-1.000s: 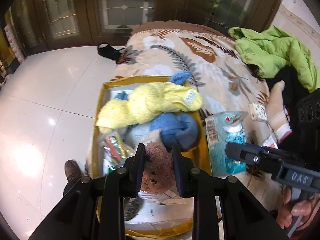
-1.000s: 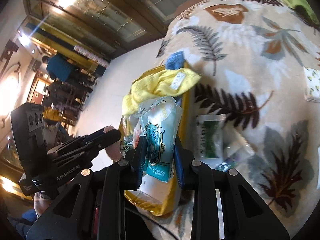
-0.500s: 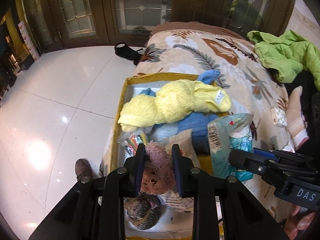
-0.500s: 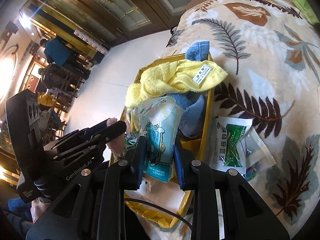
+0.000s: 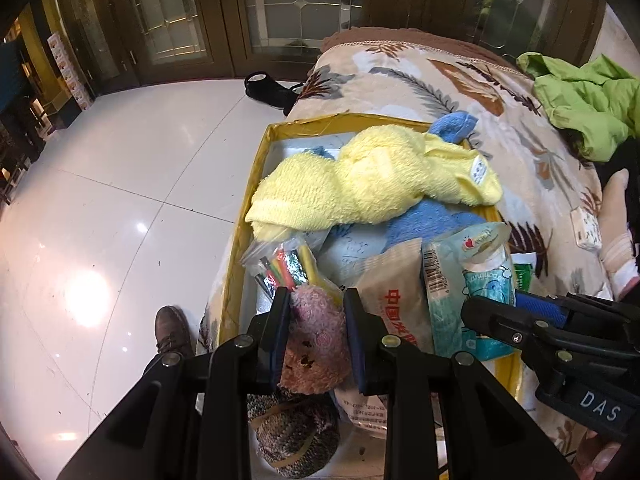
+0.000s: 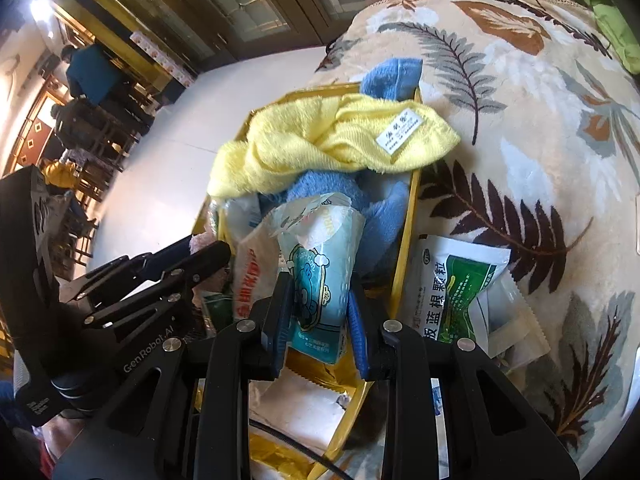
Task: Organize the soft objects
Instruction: 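Carry the pink ball and teal packet into the tray and open both grippers, then move both grippers back over the bed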
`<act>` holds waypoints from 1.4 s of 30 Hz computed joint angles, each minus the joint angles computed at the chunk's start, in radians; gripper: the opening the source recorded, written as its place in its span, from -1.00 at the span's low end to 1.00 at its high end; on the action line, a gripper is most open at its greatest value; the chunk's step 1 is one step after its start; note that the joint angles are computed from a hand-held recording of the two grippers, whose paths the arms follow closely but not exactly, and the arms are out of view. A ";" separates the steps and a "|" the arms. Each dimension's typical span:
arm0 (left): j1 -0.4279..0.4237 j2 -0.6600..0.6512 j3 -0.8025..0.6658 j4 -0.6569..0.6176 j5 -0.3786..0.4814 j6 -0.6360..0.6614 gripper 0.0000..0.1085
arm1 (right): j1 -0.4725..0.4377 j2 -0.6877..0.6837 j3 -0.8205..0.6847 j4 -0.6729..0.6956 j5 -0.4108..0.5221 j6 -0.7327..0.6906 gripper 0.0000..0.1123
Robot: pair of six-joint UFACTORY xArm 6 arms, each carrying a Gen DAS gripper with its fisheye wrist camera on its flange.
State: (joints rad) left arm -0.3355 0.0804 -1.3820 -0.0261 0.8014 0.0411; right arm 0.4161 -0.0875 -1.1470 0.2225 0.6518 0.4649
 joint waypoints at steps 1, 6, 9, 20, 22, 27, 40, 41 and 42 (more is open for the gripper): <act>0.000 -0.001 0.005 0.006 -0.008 -0.005 -0.49 | 0.000 0.004 0.001 0.004 -0.003 -0.005 -0.54; -0.004 -0.004 0.023 0.043 -0.042 -0.035 -0.13 | 0.000 0.007 -0.002 0.015 -0.013 0.001 -0.37; -0.003 -0.018 0.047 0.094 -0.076 -0.078 0.16 | 0.002 -0.005 0.002 0.008 -0.003 0.010 -0.32; -0.014 -0.061 0.069 0.160 -0.129 -0.127 0.29 | 0.005 -0.098 0.061 -0.001 -0.047 0.041 -0.32; -0.018 -0.065 0.067 0.161 -0.128 -0.127 0.29 | 0.005 -0.110 0.068 0.003 -0.051 0.046 -0.32; -0.032 -0.071 0.065 0.179 -0.129 -0.139 0.29 | -0.001 -0.158 0.105 0.011 -0.065 0.064 -0.32; -0.109 -0.082 0.054 0.174 -0.110 -0.141 0.29 | -0.140 -0.447 0.336 -0.020 -0.075 0.123 -0.32; -0.120 -0.080 0.048 0.152 -0.105 -0.125 0.29 | -0.170 -0.491 0.370 -0.021 -0.073 0.132 -0.32; -0.127 -0.077 0.041 0.123 -0.097 -0.104 0.29 | -0.189 -0.513 0.386 -0.018 -0.069 0.134 -0.32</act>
State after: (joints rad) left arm -0.4627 0.0031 -1.3414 0.0972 0.7041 -0.0626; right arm 0.2276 -0.6000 -0.7611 0.2046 0.5827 0.5987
